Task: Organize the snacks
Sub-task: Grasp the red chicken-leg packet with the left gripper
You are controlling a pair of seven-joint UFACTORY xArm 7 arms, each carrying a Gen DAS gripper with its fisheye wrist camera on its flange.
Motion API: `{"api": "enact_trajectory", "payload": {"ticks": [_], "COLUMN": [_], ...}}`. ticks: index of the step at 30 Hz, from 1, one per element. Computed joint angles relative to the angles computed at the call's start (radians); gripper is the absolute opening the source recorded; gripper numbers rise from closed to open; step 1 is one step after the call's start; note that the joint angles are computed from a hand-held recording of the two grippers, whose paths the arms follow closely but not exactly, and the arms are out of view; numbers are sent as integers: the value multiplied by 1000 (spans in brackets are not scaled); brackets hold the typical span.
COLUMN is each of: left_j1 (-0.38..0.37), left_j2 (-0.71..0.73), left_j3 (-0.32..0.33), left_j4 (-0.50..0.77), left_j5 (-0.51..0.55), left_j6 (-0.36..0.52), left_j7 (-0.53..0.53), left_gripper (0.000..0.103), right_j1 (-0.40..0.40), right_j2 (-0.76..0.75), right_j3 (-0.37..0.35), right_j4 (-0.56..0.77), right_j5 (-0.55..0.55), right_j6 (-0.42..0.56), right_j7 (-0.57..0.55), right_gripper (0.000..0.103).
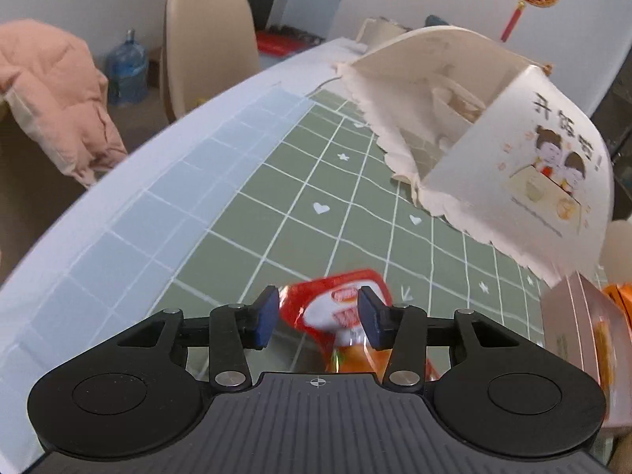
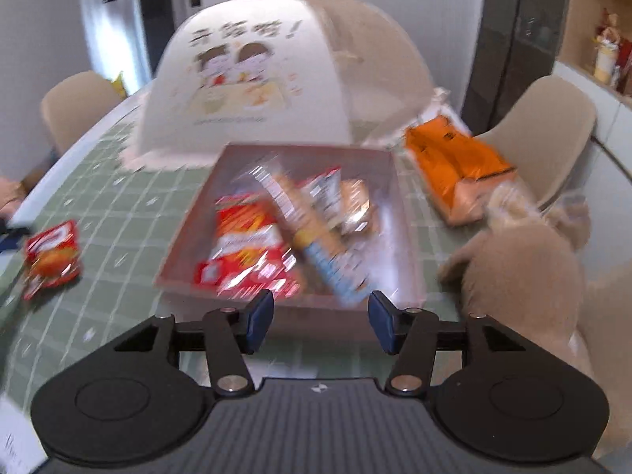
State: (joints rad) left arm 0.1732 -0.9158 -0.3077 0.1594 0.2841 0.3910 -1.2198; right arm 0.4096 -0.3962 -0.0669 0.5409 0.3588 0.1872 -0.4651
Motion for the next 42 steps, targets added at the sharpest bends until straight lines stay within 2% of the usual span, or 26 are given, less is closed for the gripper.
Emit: {"api": "enact_trajectory", "payload": {"ticks": [3, 5, 8, 10, 12, 16, 18, 20, 22, 23, 27, 30, 34, 36, 38, 40, 42], "left_j1": [34, 52, 7, -51, -131, -289, -367, -440, -467, -465, -453, -494, -528, -546, -554, -558, -565], "left_j2": [156, 193, 237, 253, 259, 241, 224, 200, 148, 111, -56, -136, -141, -124, -66, 59, 125], "left_j3": [-19, -77, -103, -117, -120, -95, -62, -12, -7, -26, -94, -78, -32, -16, 11, 50, 56], "left_j4": [56, 79, 104, 123, 134, 121, 99, 57, 13, 1, -29, -63, -90, -112, -126, -116, -85], "left_j5": [34, 83, 135, 142, 121, 39, -21, -96, -160, -181, -218, -224, -226, -233, -229, -221, -228], "left_j6": [-66, -85, -123, -114, -94, -94, -127, -197, -244, -229, -68, -3, 18, -52, -165, -308, -338], "left_j7": [33, 36, 90, 124, 140, 134, 126, 113, 66, 35, -104, -154, -154, -156, -126, -62, -29], "left_gripper": [49, 48, 48, 48, 48, 48, 48, 47, 47, 47, 47, 47, 47, 47, 47, 48, 49], "right_j1": [5, -10, -4, 5, -4, 10, 18, 33, 52, 62, 115, 162, 278, 318, 300, 285, 302], "right_j2": [-63, -97, -133, -132, -132, -140, -148, -159, -166, -170, -183, -160, -69, -12, 31, 44, 36], "right_j3": [9, 27, 13, -6, 6, 6, 11, 12, 11, 12, 4, -4, -26, -28, 12, 31, 10], "right_j4": [-62, -104, -140, -143, -156, -177, -188, -195, -198, -201, -210, -200, -168, -147, -139, -143, -151], "right_j5": [-13, -45, -61, -48, -44, -27, -21, -16, -11, -9, 11, 45, 128, 142, 116, 88, 86], "right_j6": [39, 40, 75, 116, 128, 133, 127, 126, 128, 128, 123, 97, -17, -60, -89, -102, -101], "right_j7": [-16, -17, -16, -17, -5, -8, -7, -10, -18, -23, -52, -64, -90, -104, -84, -68, -75], "right_gripper": [54, 54, 54, 54, 54, 54, 54, 54, 54, 54, 54, 54, 54, 54, 54, 54, 54]}}
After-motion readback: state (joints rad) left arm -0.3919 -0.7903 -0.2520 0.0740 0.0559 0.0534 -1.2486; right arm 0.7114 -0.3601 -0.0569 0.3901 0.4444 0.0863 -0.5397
